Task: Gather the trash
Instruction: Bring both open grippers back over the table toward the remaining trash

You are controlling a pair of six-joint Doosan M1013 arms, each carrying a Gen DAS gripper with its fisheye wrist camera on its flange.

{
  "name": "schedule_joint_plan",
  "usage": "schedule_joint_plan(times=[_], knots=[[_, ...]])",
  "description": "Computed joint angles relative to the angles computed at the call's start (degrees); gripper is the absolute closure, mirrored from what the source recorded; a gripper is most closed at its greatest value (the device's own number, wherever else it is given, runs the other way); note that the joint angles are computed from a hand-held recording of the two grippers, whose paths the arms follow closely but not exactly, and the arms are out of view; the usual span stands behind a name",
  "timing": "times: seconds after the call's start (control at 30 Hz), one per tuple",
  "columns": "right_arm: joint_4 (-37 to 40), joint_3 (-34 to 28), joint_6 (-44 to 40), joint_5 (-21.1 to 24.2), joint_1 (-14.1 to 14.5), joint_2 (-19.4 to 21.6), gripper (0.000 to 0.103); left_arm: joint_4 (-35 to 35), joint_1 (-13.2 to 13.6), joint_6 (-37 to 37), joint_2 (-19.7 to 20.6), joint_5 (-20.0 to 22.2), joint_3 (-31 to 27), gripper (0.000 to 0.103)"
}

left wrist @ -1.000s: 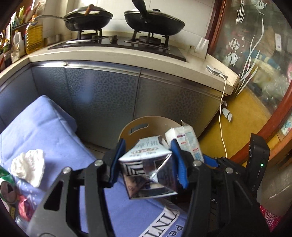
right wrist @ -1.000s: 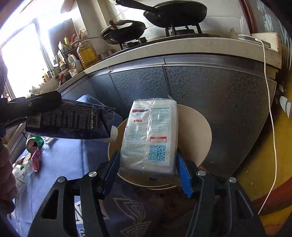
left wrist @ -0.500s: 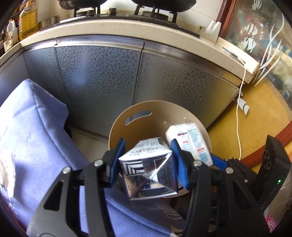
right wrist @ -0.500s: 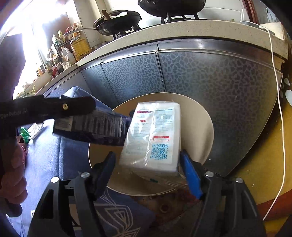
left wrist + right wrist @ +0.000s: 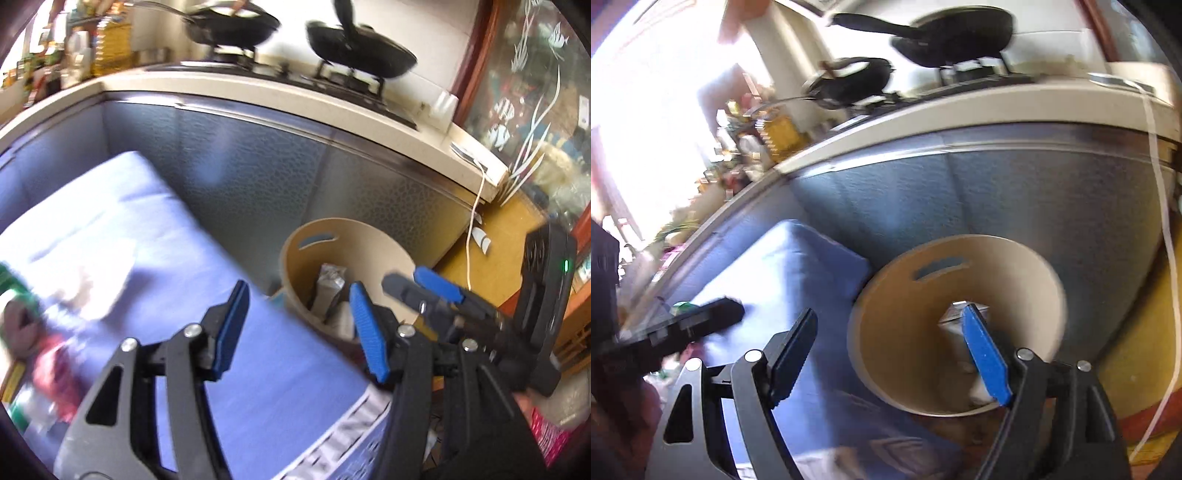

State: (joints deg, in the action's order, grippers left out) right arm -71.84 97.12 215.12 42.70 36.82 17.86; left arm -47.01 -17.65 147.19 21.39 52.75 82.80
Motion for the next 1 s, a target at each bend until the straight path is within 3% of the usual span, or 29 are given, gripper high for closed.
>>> schedule_joint_plan(times=[0.1, 0.2, 0.43, 0.6, 0.7, 0.83, 1.0], knots=[[-2.8, -3.2, -1.2, -8.7, -0.2, 1.9, 0.025, 0.1, 3.7, -0.6, -3.1, -4.3, 4.1, 0.048], [0.4, -7.0, -7.3, -17.0, -0.2, 4.6, 0.025, 1.1, 8.1, -3.6, -5.6, -7.0, 7.6, 0.048], [28.1, -15.7, -36.1, -27.0, 1.8, 10.7, 0.031, 7.1, 17.4, -11.9, -9.7, -12.2, 12.7, 0.048], [47.4, -21.2, -54.1, -26.2, 3.8, 14.3, 0.031, 11.1, 22.7, -15.1, -10.1, -14.4, 13.5, 0.048], [57.7, -25.2, -65.0, -23.4, 4.6, 16.4, 0.031, 10.2, 25.2, -15.2, -9.5, -14.6, 13.4, 0.048], [62.1, -30.2, -71.5, -18.4, 5.8, 18.8, 0.031, 7.1, 27.5, -13.5, -8.5, -15.3, 13.4, 0.048], [62.2, -36.5, -74.4, -12.1, 7.7, 21.9, 0.031, 3.5, 29.3, -10.0, -7.8, -14.9, 13.8, 0.048]])
